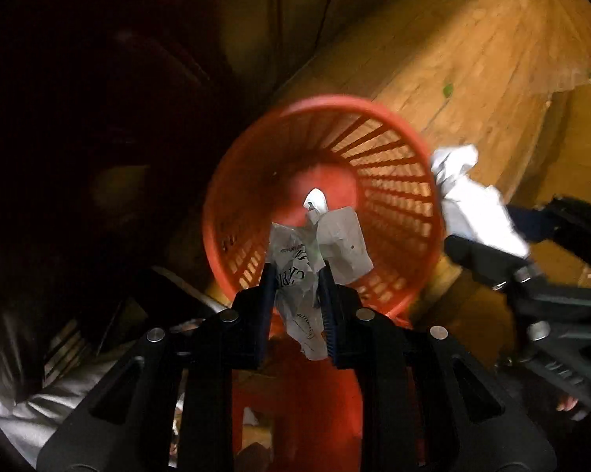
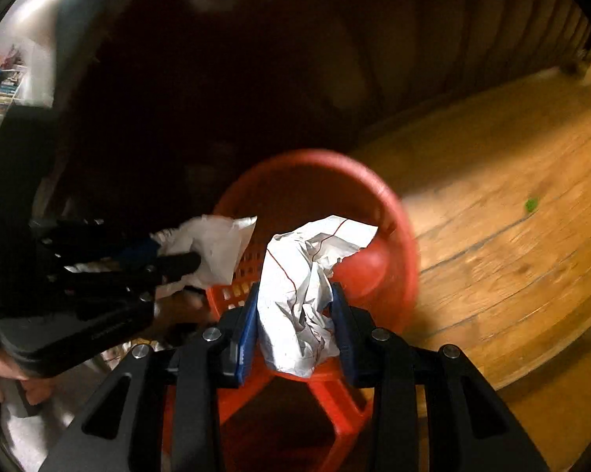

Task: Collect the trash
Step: 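Carry both papers to the red wastebasket and open both grippers over it, then lift both tools back toward the bed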

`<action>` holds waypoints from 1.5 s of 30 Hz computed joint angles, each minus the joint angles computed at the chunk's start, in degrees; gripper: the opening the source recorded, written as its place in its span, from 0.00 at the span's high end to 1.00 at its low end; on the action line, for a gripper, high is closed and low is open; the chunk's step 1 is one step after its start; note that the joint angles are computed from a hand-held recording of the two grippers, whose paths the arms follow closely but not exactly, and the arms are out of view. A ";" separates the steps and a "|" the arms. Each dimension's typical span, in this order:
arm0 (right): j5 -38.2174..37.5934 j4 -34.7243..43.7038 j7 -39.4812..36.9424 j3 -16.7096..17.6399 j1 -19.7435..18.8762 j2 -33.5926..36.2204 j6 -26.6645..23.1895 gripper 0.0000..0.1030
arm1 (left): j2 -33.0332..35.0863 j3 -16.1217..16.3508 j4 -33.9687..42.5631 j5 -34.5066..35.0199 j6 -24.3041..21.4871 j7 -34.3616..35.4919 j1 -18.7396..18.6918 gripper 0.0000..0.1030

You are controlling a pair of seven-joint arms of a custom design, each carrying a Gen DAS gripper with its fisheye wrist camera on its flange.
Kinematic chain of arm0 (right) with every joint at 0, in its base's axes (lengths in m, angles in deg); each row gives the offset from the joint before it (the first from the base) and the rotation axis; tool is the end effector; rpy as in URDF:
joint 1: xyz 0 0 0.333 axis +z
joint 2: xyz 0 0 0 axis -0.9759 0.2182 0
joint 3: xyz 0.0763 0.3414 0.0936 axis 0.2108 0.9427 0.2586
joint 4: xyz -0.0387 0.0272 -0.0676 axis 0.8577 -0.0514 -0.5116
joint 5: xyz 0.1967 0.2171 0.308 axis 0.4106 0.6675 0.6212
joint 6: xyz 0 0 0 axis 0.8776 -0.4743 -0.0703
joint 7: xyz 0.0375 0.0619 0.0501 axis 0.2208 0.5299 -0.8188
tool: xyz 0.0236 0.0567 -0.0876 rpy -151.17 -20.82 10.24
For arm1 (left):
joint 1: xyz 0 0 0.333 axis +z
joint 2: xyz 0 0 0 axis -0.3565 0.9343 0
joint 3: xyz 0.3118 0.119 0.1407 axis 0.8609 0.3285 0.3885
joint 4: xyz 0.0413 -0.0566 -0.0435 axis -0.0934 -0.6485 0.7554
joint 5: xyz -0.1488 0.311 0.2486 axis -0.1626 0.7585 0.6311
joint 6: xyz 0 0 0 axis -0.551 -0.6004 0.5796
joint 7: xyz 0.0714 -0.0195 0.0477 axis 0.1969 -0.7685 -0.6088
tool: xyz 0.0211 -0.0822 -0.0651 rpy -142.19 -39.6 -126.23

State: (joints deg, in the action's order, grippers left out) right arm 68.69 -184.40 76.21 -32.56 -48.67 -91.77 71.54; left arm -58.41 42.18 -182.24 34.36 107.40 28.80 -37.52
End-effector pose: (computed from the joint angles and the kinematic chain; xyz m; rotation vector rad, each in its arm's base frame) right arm 0.3845 0.1804 0.3667 -1.3378 2.3902 0.2898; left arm 0.5264 -0.2851 0.4089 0.9283 -2.8916 -0.2907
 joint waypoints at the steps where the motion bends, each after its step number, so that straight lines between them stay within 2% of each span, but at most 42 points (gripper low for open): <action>1: 1.11 0.80 -1.80 -0.65 0.82 2.13 0.20 0.66 | 0.76 0.07 0.25 0.56 -0.09 -0.59 -0.13 0.78; 4: 6.70 2.71 -6.81 -0.59 1.44 7.41 0.85 0.66 | 2.27 0.34 -0.58 3.56 0.57 -2.65 -0.76 0.78; 8: 9.22 6.08 -8.31 1.34 -1.24 13.38 -0.06 0.66 | 3.71 0.32 -1.39 6.25 1.89 -5.02 -1.93 0.78; 11: 10.62 6.75 -8.59 2.90 -3.67 14.27 -0.28 0.65 | 4.94 0.38 -0.81 6.30 1.86 -5.35 -2.18 0.78; 13: 10.94 6.81 -9.34 3.91 -5.05 14.38 -0.49 0.56 | 5.68 0.31 0.65 4.65 0.42 -4.45 -1.93 0.75; 14: 9.08 6.80 -7.90 4.40 -5.63 13.99 -0.64 0.48 | 6.07 0.38 1.52 3.84 -0.08 -4.11 -1.75 0.71; 15: 7.93 6.28 -6.83 4.82 -5.95 13.60 -0.16 0.35 | 6.10 0.49 2.18 3.23 -0.61 -3.79 -1.55 0.64; 16: 6.57 5.54 -5.34 5.15 -6.19 13.06 0.68 0.36 | 5.82 0.44 2.19 2.39 -0.65 -3.65 -1.44 0.60; 17: 5.04 5.01 -3.81 5.20 -6.51 12.24 0.80 0.36 | 5.62 0.54 2.12 2.57 -0.49 -3.93 -1.51 0.50; 18: 3.89 4.55 -2.87 5.03 -6.75 11.35 0.51 0.36 | 5.67 0.65 2.13 2.74 -0.36 -4.26 -1.54 0.44; 22: -6.77 2.44 5.91 4.41 -9.13 5.79 -1.09 0.37 | 4.65 1.17 3.18 3.23 -0.88 -5.94 -1.23 0.43; 26: -22.82 3.26 16.01 4.81 -14.19 -3.28 -6.52 0.37 | 1.04 1.23 3.84 1.53 0.85 -4.97 0.21 0.43; 28: -30.28 6.98 18.24 5.20 -16.18 -6.87 -10.69 0.37 | -2.08 1.20 3.83 -2.02 2.26 -3.19 1.58 0.42; 30: -35.20 11.23 18.98 5.30 -16.79 -8.42 -12.83 0.37 | -5.21 1.49 4.08 -5.62 3.52 -1.17 3.08 0.41; 34: -42.65 21.51 18.30 6.00 -16.87 -7.07 -14.23 0.37 | -11.98 3.53 4.81 -15.95 6.26 4.02 6.96 0.31; 36: -44.84 28.04 16.03 6.01 -15.96 -3.62 -12.03 0.37 | -14.61 5.08 4.88 -19.64 9.79 5.76 9.10 0.23; 39: -45.11 36.99 11.72 5.60 -13.99 3.13 -8.90 0.37 | -15.64 6.93 5.66 -22.40 14.86 6.60 12.17 0.21; 42: -41.92 47.03 6.27 5.51 -11.55 12.94 -5.54 0.37 | -15.75 8.19 4.63 -20.57 25.19 4.62 15.67 0.17; 43: -38.67 51.60 2.48 5.57 -10.77 17.71 -3.79 0.37 | -15.60 8.49 4.24 -20.69 27.51 4.43 16.42 0.17; 45: -34.30 60.08 -1.95 6.55 -10.46 24.78 -5.35 0.37 | -14.54 9.27 4.42 -21.93 30.22 3.76 17.85 0.17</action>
